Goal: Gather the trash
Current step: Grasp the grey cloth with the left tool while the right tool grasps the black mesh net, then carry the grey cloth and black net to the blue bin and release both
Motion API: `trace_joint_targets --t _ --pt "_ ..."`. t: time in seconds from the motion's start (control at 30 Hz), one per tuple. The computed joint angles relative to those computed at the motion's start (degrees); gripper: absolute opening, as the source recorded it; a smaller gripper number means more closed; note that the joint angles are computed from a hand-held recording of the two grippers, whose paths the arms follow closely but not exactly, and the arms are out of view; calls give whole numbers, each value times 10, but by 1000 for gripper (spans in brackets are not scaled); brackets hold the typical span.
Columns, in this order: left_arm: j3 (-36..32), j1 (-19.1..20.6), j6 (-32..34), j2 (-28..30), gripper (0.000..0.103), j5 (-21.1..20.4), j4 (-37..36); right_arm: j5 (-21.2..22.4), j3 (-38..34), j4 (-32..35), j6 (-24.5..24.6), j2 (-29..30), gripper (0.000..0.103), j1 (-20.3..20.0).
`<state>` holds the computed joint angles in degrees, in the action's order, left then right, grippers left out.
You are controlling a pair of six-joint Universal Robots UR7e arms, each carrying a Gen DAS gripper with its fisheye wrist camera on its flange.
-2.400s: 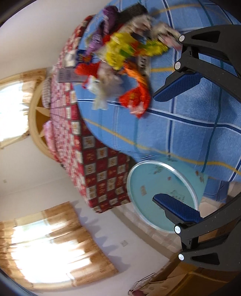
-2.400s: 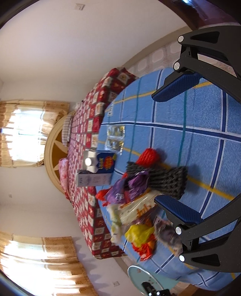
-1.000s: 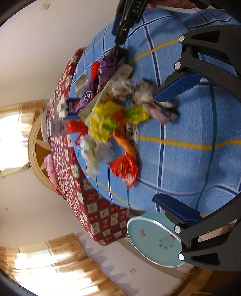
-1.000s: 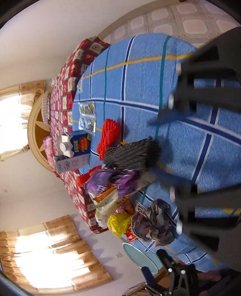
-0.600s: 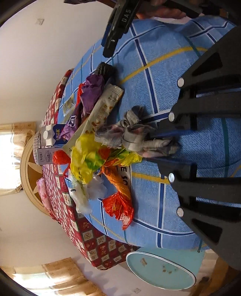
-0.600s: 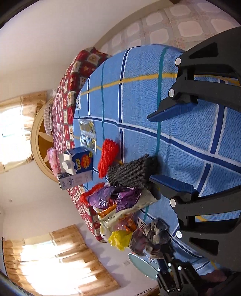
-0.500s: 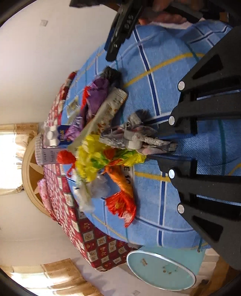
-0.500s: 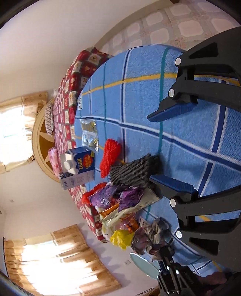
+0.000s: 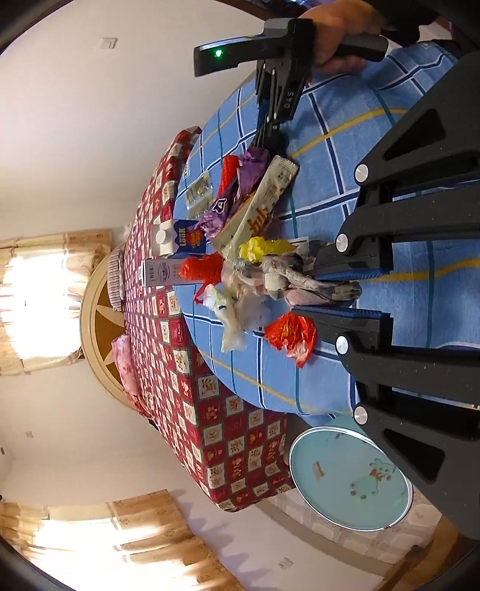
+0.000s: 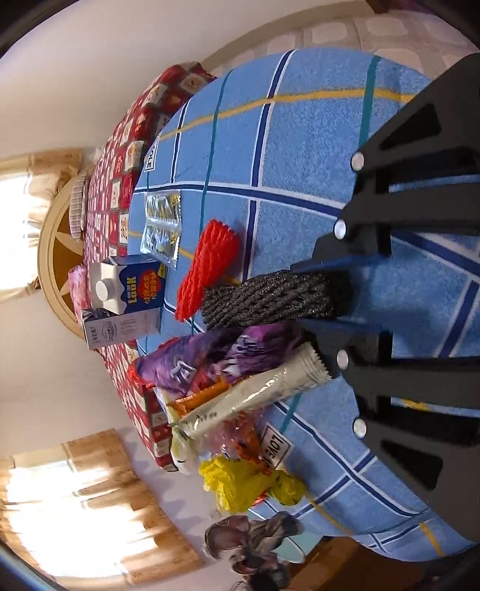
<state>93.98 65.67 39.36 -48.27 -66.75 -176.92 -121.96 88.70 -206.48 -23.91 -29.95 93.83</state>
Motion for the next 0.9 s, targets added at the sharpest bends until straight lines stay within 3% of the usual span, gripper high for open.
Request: trace_joint_targets --t 0.23,0.37,0.9 --pt "-6 -2 4 -8 12 -5 -23 -15 24 -112 -27 -8 20 17" --pt "-19 3 13 -7 12 13 -49 -10 17 -146 -49 -8 20 32" --pt "-91 49 45 16 12 115 -96 59 -150 11 -82 88 20 79"
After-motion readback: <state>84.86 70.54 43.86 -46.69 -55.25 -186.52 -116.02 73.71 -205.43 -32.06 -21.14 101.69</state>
